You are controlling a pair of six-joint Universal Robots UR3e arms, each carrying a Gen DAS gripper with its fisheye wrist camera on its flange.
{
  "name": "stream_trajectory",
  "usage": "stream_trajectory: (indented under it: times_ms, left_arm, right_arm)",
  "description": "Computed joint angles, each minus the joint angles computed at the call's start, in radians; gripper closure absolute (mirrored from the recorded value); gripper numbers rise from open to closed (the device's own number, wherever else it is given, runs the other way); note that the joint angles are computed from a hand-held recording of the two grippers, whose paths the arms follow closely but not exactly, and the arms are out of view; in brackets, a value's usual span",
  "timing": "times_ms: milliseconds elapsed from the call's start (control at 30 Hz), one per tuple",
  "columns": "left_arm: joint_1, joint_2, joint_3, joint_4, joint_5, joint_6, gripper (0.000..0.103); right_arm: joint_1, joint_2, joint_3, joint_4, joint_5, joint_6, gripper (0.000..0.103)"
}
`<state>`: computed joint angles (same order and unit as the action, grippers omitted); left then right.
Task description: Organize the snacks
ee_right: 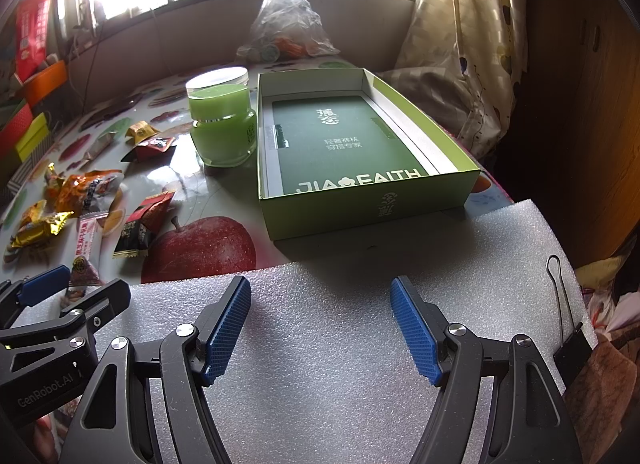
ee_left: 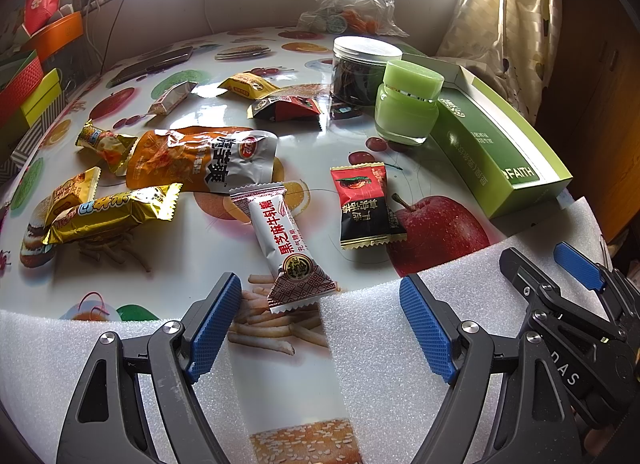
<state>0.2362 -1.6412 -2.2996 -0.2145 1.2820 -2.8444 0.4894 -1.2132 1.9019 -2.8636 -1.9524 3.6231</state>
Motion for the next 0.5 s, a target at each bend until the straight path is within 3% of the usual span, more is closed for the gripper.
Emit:
stream_trajectory:
  times_ms: [300,500]
  left_arm:
    - [0.012,0.020,0.013,-0.057,-0.007,0.016,0.021]
    - [0.083,0.121,-0.021,-0.108,-0.046,0.056,0.021]
  right_arm:
    - [-0.006,-0.011,0.001,0.015,0.007,-0.006,0.031]
    - [0.000,-0.032,0.002,-0.010,0.000,-0.051,0.031]
